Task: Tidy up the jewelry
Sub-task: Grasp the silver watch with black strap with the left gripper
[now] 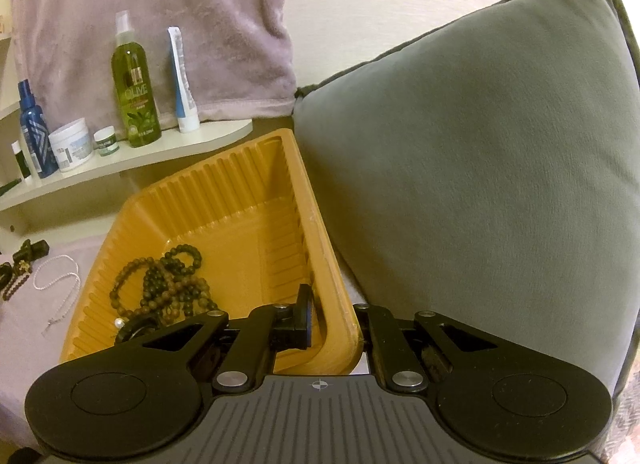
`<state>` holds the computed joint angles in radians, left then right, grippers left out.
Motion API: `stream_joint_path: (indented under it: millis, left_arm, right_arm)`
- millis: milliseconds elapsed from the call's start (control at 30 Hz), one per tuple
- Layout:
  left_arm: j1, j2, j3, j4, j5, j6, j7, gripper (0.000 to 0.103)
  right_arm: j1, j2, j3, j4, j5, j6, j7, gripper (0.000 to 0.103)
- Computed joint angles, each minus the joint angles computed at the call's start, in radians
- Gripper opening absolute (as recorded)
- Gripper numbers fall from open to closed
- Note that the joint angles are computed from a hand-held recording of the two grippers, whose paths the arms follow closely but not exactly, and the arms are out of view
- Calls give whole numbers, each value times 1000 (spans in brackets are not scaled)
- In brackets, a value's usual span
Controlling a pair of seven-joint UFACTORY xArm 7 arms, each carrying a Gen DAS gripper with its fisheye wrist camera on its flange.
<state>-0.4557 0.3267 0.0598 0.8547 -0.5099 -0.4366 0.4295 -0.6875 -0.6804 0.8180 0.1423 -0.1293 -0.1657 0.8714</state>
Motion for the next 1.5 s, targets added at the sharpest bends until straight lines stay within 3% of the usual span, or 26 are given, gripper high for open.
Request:
stream_joint_path:
  millis: [433, 733, 867, 1033, 1100, 1500]
  left_arm:
    - [-87, 118, 85, 115, -170, -1, 26, 54]
    - [-120, 160, 119, 160, -201, 16, 19, 52]
    - [-129, 171, 126, 167, -202, 16, 14, 42]
    - [-124, 175, 121, 166, -197, 6, 2, 38]
    - [-121, 173, 118, 162, -193, 1, 1, 32]
    - [-88, 113, 73, 94, -139, -9, -26, 31]
  right_arm:
    - [-13, 7, 7, 6, -12, 8, -7, 8]
    - [-10, 7, 3, 4, -15, 9, -7, 9]
    - [-10, 7, 3, 4, -14, 9, -8, 9]
    - [-16, 9, 9, 2, -13, 2, -7, 9]
    - [-16, 10, 10, 2, -11, 2, -8, 9]
    - [-34, 22, 27, -2, 7, -23, -19, 9]
